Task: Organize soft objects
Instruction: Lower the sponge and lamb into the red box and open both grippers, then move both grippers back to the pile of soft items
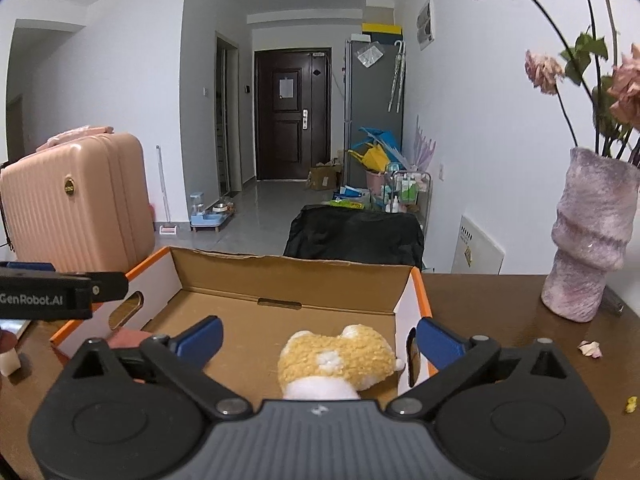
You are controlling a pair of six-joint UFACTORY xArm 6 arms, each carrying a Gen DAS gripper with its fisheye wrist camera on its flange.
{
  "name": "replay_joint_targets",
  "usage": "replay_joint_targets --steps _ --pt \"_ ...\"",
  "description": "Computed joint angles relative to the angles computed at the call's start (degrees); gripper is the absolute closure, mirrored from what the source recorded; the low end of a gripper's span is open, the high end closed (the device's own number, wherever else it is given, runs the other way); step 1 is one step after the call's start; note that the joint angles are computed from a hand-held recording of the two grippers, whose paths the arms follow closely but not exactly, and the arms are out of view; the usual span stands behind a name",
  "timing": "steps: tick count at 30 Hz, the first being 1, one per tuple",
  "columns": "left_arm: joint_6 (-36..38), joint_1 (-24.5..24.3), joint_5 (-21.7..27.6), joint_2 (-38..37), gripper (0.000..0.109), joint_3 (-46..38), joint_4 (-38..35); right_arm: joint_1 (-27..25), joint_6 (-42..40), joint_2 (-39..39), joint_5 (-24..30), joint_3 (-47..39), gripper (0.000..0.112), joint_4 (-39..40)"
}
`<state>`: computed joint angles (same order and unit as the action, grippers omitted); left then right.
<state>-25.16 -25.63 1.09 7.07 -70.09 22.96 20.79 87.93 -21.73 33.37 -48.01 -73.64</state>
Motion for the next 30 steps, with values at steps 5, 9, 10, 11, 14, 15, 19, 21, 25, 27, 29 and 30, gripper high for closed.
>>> replay_joint_targets --steps 5,9,10,11,14,15,19,21,25,27,29,30 --pt "-2.0 0.3 -1.2 -2.8 0.006 3.2 3.0 2.1 -0.3 -3.1 1.8 2.1 0.009 -0.1" --pt "-0.2 0.3 -2.0 -5.2 0.006 5.9 1.8 4.3 -0.6 -5.3 3.7 3.7 0.009 -0.2" --pt "-0.2 0.3 -2.1 -5.8 0.006 6.6 2.0 4.9 -0.7 -5.9 4.2 4.0 0.009 -0.1" --pt "0.3 0.4 -2.3 -6.4 0.006 7.4 1.5 5.4 -0.8 -6.6 4.7 4.5 0.009 -0.2" --pt "1.6 0.5 -2.3 -8.4 0.006 9.4 0.2 7.1 -0.9 -8.1 6.1 5.6 0.009 -0.1" --pt "2.3 0.5 -2.3 -9.1 0.006 10.3 -0.7 7.7 -0.9 -8.6 6.6 6.0 0.009 -0.1" --pt "10.8 -0.2 -2.0 -12.1 0.006 13.2 -10.1 10.5 -1.2 -10.4 9.6 6.9 0.009 0.5" --pt "12.4 -0.3 -1.4 -13.8 0.006 14.8 -11.9 12.5 -1.3 -11.5 11.5 7.6 0.009 0.8" --pt "10.9 0.3 -1.1 -17.9 0.006 18.6 -8.8 16.7 -1.6 -13.6 15.7 8.8 0.009 1.6" --pt "10.9 0.5 -1.0 -20.3 0.006 20.9 -8.1 19.1 -1.8 -14.6 17.9 9.4 0.009 2.1" --pt "12.9 0.3 -0.9 -22.9 0.006 23.3 -9.6 21.9 -1.9 -15.8 20.5 10.0 0.009 2.6" --pt "13.5 0.3 -0.7 -24.2 0.006 24.5 -9.9 23.2 -1.9 -16.1 21.6 10.1 0.009 2.9"
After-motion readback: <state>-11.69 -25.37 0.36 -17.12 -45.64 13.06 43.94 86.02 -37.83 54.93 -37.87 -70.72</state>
